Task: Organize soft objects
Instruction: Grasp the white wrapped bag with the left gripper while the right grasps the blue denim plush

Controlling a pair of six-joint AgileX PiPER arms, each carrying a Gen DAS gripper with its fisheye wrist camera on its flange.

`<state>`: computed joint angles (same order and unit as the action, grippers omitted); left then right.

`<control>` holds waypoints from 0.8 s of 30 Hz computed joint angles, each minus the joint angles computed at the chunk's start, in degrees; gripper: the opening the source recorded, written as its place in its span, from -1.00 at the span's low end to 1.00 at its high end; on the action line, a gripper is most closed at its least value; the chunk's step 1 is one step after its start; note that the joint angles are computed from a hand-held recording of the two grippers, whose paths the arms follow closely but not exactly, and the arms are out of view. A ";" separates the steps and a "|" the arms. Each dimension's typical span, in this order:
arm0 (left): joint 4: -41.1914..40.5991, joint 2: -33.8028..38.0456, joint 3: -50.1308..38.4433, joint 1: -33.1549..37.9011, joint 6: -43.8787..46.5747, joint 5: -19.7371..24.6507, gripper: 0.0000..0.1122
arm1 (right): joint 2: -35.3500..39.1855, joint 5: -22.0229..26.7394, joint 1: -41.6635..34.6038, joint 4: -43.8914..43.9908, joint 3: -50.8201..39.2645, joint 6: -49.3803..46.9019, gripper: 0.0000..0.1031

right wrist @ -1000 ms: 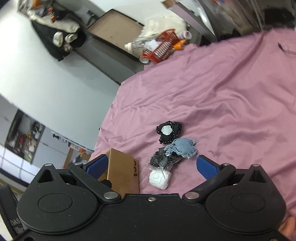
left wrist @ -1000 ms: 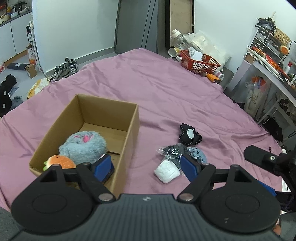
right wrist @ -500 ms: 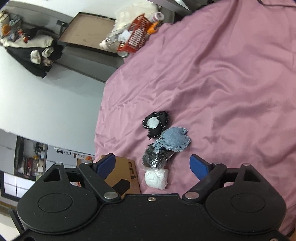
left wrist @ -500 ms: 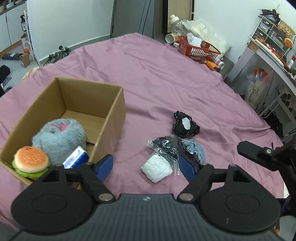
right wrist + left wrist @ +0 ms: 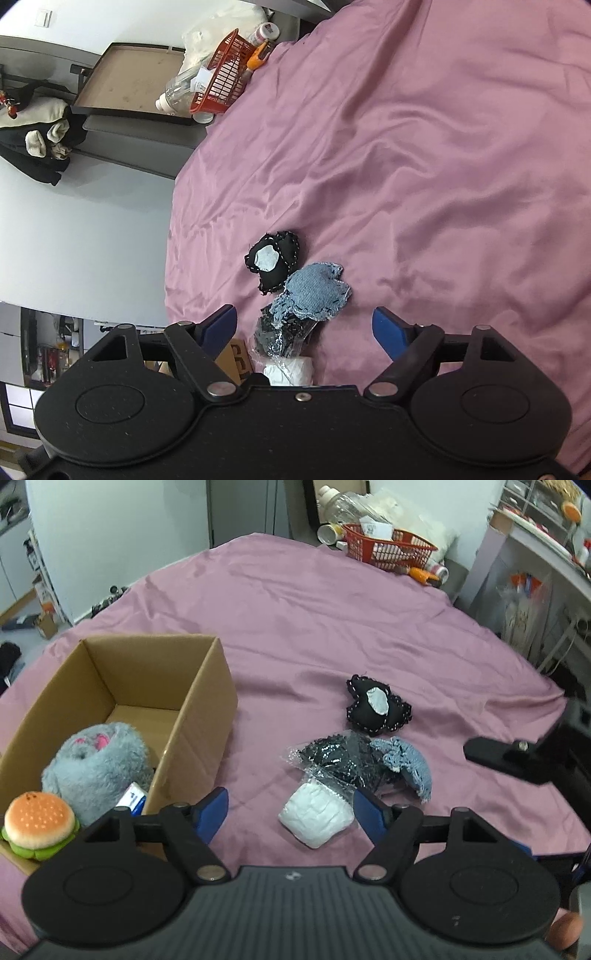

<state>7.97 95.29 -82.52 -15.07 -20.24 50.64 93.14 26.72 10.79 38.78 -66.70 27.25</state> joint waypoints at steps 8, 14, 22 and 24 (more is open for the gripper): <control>-0.37 1.32 1.47 -2.29 2.61 -1.33 0.21 | 0.35 -0.36 0.00 -0.09 0.20 -0.16 0.56; -0.33 3.48 2.27 -2.25 2.46 -2.82 0.21 | 2.21 -0.02 0.42 -1.11 -0.56 0.70 0.56; -4.12 6.36 0.71 -0.20 4.68 -2.71 0.07 | 2.98 -1.33 0.34 0.14 -0.01 -0.16 0.45; -4.41 6.32 0.60 0.24 4.76 -2.58 -0.04 | 3.24 -1.59 0.22 1.62 0.17 -1.37 0.34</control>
